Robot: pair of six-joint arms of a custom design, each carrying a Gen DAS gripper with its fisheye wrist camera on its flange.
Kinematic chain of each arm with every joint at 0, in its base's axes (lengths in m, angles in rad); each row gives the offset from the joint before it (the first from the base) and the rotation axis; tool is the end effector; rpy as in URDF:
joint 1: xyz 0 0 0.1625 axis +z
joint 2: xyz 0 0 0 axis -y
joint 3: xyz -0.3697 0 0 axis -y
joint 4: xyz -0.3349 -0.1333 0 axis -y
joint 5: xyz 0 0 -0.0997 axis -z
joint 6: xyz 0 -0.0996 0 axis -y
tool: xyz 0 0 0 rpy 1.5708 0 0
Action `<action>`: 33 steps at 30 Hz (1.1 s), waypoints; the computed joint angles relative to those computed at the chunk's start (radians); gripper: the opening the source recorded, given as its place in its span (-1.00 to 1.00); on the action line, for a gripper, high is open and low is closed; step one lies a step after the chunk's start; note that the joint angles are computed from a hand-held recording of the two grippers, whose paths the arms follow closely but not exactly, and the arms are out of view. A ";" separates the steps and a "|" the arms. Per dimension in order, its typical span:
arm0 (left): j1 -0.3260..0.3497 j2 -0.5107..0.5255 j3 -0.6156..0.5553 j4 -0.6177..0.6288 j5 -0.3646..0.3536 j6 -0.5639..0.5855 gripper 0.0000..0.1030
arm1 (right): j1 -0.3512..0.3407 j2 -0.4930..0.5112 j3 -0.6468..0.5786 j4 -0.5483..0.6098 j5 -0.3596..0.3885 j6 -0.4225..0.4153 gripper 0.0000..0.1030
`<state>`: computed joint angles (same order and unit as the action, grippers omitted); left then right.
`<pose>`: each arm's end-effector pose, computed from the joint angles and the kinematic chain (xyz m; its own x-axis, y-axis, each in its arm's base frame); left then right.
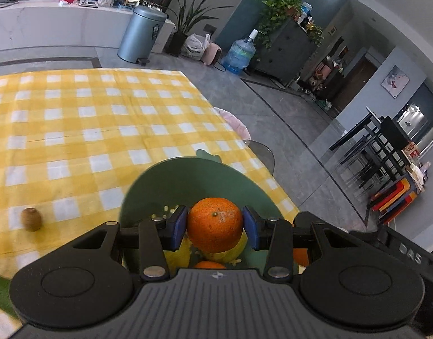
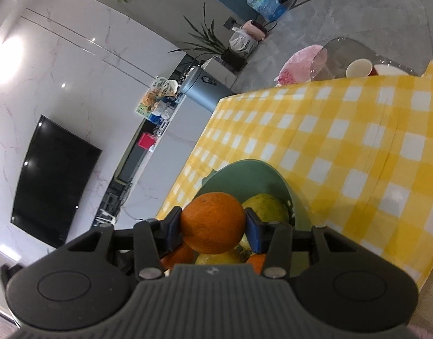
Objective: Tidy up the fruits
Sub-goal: 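Lower both oranges into the colander and open both tools, then withdraw both tools from the colander toward the cucumber and small fruits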
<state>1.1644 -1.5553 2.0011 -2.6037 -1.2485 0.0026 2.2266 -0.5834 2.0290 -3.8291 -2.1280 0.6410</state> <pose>-0.0238 -0.4723 0.3643 -0.9398 0.2158 -0.2651 0.3316 0.7642 -0.5533 0.3568 -0.3315 0.0482 -0.9775 0.1550 -0.1428 0.2062 0.5642 -0.7994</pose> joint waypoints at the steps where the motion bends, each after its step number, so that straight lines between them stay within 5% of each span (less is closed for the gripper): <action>1: 0.000 0.014 -0.008 0.000 0.005 0.000 -0.07 | -0.001 -0.003 0.005 -0.005 0.009 0.003 -0.14; 12: 0.007 0.046 0.010 -0.061 0.037 -0.051 -0.05 | 0.007 -0.024 0.013 0.052 -0.029 0.005 -0.14; 17: 0.018 0.034 -0.004 -0.028 -0.030 -0.001 0.37 | 0.022 -0.059 0.005 0.184 -0.061 -0.009 -0.14; 20: 0.000 0.016 0.026 -0.078 -0.007 0.014 0.47 | 0.049 -0.060 -0.017 0.254 -0.132 -0.060 -0.14; 27: 0.005 0.002 0.041 -0.085 -0.016 0.014 0.50 | 0.037 -0.075 -0.022 0.358 -0.099 -0.058 -0.09; 33: 0.014 0.003 0.037 -0.077 -0.017 0.002 0.51 | 0.046 -0.064 -0.019 0.288 -0.101 -0.079 0.06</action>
